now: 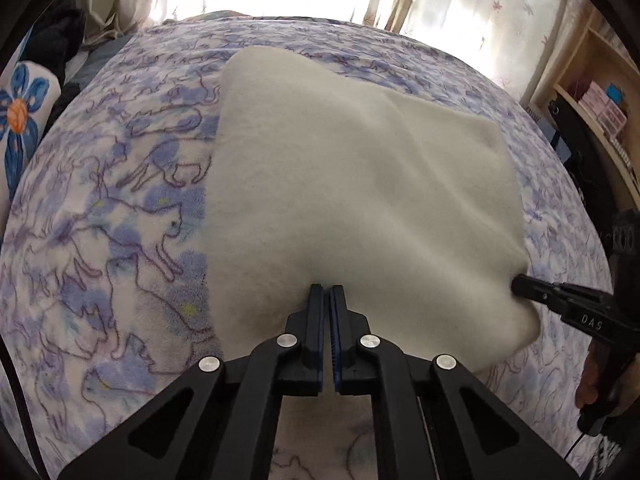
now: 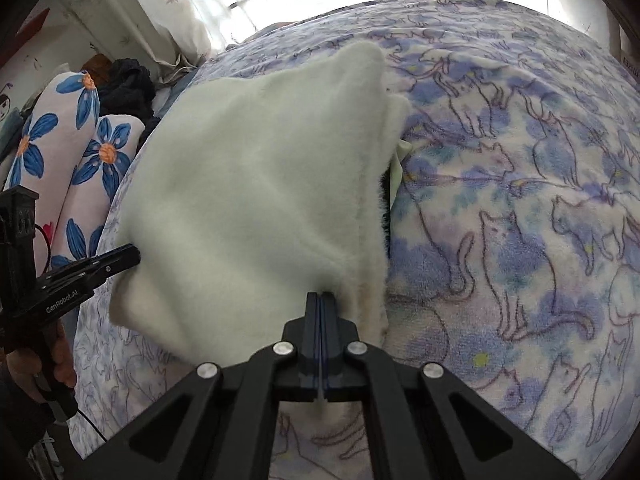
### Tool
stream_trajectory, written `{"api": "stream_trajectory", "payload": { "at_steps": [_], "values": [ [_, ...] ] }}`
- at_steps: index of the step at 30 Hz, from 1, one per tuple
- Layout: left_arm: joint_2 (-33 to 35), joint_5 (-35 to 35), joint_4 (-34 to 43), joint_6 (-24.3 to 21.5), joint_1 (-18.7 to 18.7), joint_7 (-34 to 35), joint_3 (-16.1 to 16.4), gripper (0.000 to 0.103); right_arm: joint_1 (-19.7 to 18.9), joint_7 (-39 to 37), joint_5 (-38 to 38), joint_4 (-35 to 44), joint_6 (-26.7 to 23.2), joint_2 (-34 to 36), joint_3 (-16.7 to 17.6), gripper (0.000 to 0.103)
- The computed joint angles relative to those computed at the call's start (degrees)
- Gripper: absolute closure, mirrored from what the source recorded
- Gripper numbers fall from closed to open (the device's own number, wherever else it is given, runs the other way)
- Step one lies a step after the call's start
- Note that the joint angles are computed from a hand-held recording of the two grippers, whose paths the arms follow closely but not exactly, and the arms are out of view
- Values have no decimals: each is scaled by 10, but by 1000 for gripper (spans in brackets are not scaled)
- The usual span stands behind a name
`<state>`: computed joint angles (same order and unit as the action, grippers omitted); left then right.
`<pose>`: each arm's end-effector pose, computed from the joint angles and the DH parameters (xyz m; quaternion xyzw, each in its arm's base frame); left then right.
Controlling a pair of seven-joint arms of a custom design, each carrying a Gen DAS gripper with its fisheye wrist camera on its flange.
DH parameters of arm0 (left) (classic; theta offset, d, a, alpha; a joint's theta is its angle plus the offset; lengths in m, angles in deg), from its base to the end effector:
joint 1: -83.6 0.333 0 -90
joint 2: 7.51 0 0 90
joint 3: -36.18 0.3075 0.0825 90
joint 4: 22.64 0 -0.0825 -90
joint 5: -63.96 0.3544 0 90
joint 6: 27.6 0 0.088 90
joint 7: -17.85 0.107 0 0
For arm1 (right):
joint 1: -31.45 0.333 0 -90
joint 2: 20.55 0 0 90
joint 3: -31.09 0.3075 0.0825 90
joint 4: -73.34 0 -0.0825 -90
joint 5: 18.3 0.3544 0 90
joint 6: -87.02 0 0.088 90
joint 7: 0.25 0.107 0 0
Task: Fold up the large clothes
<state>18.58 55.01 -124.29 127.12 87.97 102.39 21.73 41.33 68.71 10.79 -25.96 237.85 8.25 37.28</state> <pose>0.6602 -0.0907 0.3730 -0.7156 0.6497 -0.2482 0.0637 0.6503 0.1650 0.3428 -0.7543 0.6006 -0.0124 0.2648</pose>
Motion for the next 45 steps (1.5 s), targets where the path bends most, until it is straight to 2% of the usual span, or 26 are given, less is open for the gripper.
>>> {"api": "stream_trajectory", "payload": {
  "at_steps": [2, 4, 7, 10, 13, 15, 17, 20, 24, 33, 40, 42, 45],
  "values": [
    [-1, -17, -5, 6, 8, -2, -7, 100, 2, 7, -1, -1, -3, -1, -2, 103],
    [-4, -14, -8, 6, 2, -15, -1, 100, 4, 16, -7, 3, -15, -4, -6, 103],
    [-16, 3, -6, -16, -14, -58, 16, 100, 11, 33, -25, -4, -35, -24, -15, 103],
    [-42, 6, -21, -36, -20, -88, 20, 97, 12, 36, -35, -37, -42, -67, -19, 103],
    [-89, -11, -65, -30, -22, -108, 16, 92, 10, 41, -39, -71, -58, -113, -25, 103],
    [-130, -23, -99, -30, -30, -128, 16, 83, 9, 43, -39, -93, -70, -144, -28, 103],
    [-168, -21, -124, -40, -45, -156, 22, 59, 4, 39, -34, -118, -90, -181, -31, 102],
    [-230, -22, -164, -43, -71, -196, 25, 54, -2, 25, -23, -156, -125, -241, -38, 100],
    [-297, -2, -185, -79, -111, -259, 27, 53, -10, -5, -23, -211, -167, -331, -56, 100],
    [-394, 63, -163, -179, -196, -412, -8, 43, -49, -63, -26, -284, -304, -502, -108, 100],
    [-405, 119, -112, -246, -252, -517, -50, 34, -100, -99, -56, -330, -394, -596, -141, 100],
    [-402, 129, -99, -263, -267, -540, -59, 30, -116, -106, -67, -340, -410, -613, -146, 100],
    [-396, 135, -83, -290, -290, -567, -70, 29, -137, -123, -87, -356, -430, -637, -152, 100]
  ]
}}
